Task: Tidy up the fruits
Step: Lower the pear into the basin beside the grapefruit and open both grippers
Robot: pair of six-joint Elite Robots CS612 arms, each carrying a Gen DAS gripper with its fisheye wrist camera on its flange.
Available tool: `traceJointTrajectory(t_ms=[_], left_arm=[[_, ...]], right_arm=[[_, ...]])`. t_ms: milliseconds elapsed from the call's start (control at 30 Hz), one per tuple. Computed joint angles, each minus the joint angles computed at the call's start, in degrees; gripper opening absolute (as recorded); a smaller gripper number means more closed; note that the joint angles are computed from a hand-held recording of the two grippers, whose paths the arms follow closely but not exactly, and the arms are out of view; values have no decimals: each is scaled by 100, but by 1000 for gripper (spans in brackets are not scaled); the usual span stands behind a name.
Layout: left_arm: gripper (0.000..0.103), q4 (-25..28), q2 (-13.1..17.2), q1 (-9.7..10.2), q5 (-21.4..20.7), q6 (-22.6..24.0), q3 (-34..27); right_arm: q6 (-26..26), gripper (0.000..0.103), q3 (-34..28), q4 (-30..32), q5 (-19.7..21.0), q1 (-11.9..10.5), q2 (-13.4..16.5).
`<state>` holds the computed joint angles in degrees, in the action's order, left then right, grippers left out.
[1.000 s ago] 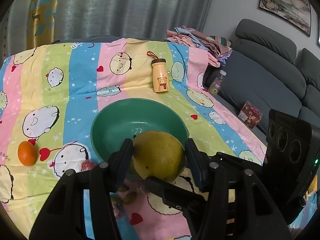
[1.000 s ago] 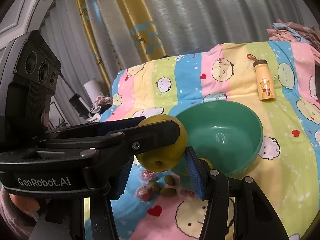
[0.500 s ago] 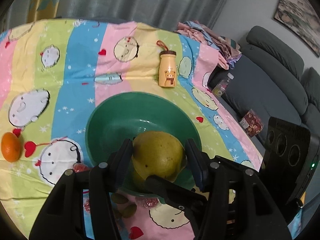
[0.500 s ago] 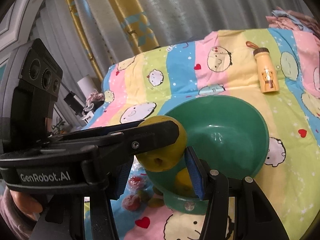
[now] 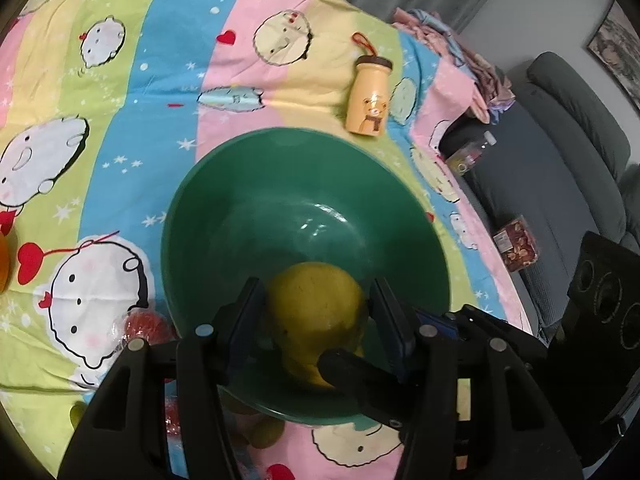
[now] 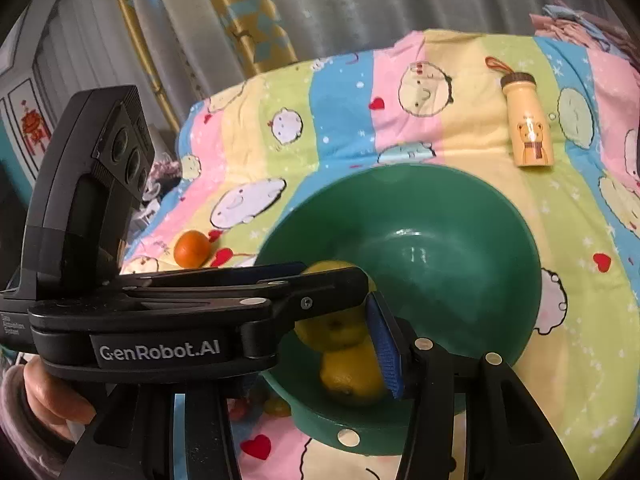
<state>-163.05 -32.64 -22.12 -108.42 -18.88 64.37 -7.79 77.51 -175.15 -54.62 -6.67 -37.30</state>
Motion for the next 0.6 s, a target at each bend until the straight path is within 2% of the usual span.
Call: traceJointTrajectory(t_ms=[167, 200, 267, 367, 467, 533, 600], left_arm=[[63, -171, -42, -6, 14, -1, 60], [70, -181, -63, -21, 122, 55, 73], [77, -308, -144, -37, 285, 161, 175], [83, -515, -245, -12, 467, 128, 317], [83, -716, -362, 23, 682, 6, 521], [88, -840, -451, 31, 872, -84, 691], [99, -1026, -563, 25, 1153, -147, 918]], right_arm=[[125, 51, 70, -193, 104, -52, -16], [161, 51, 101, -256, 151, -67, -28], [216, 52, 162, -378, 243, -99, -56], [350, 54, 266, -610, 194, -135, -106], [585, 59, 339, -840, 384, -216, -129], [663, 60, 383, -964, 445, -250, -155], [739, 60, 422, -1109, 483, -275, -173]])
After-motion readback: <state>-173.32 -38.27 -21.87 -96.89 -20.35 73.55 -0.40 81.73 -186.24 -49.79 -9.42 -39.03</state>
